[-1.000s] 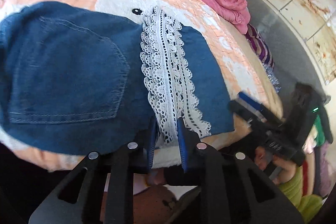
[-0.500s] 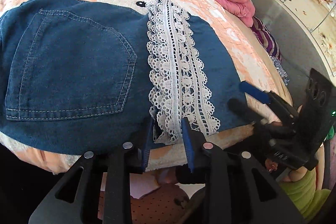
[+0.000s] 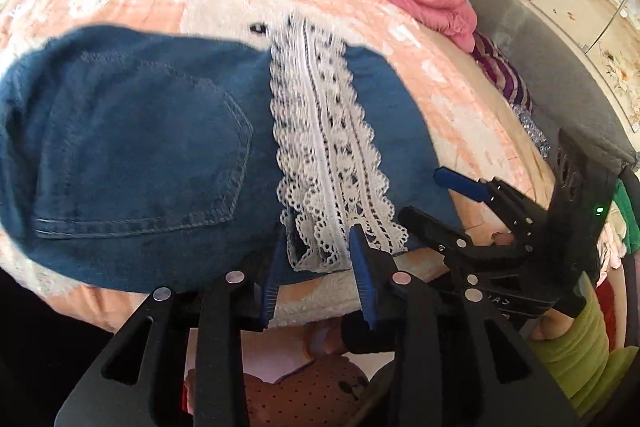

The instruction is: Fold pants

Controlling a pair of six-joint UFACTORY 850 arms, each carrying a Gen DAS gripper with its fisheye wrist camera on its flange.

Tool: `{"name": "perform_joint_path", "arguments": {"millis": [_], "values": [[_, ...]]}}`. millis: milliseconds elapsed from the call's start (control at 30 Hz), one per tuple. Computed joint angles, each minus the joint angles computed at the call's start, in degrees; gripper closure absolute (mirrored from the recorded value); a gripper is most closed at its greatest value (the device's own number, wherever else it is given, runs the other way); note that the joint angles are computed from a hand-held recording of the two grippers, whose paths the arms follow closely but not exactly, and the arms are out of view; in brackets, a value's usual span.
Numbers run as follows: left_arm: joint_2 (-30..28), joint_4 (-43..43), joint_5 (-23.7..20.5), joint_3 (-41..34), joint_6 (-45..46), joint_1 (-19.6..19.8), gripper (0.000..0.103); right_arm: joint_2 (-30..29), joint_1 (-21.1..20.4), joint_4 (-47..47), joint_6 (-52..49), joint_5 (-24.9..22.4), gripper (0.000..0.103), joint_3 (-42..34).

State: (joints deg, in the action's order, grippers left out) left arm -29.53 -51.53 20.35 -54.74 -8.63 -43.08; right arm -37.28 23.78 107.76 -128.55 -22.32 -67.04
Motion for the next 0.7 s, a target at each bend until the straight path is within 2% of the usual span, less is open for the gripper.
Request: {"name": "perform_joint_path", "arguments": {"millis": [100,167,233,333,433,533,700], "values": [[1.81,-6.69,1.86,1.11,6.69,-0.6,0.07,0.55,-0.6,4.09,-2.19,-1.96,0.031,0.61],[2.98,-10.02,2.75,1.98,9.81,-0.92,0.058,0.94,-1.0,6.97,-3.98,-3.21,0.029,1.18],[3.9,-11.82,2.49,2.77,12.1,-1.04,0.056,1.15,-1.26,8.6,-4.5,-3.77,0.026,1.41],[5.59,-13.33,3.97,4.47,12.49,-1.36,0.054,1.51,-1.26,10.94,-5.52,-3.67,0.023,1.68],[7.16,-15.55,5.54,6.0,14.32,-1.57,0.047,1.96,-1.06,12.95,-6.38,-3.64,0.019,1.97],[9.24,-16.47,7.46,8.14,14.83,-1.88,0.038,2.69,-0.7,11.39,-4.27,-3.87,0.016,2.27],[13.56,-20.22,11.96,13.42,13.98,-2.07,0.03,3.45,0.45,5.31,2.22,-4.18,0.012,1.4]]}}
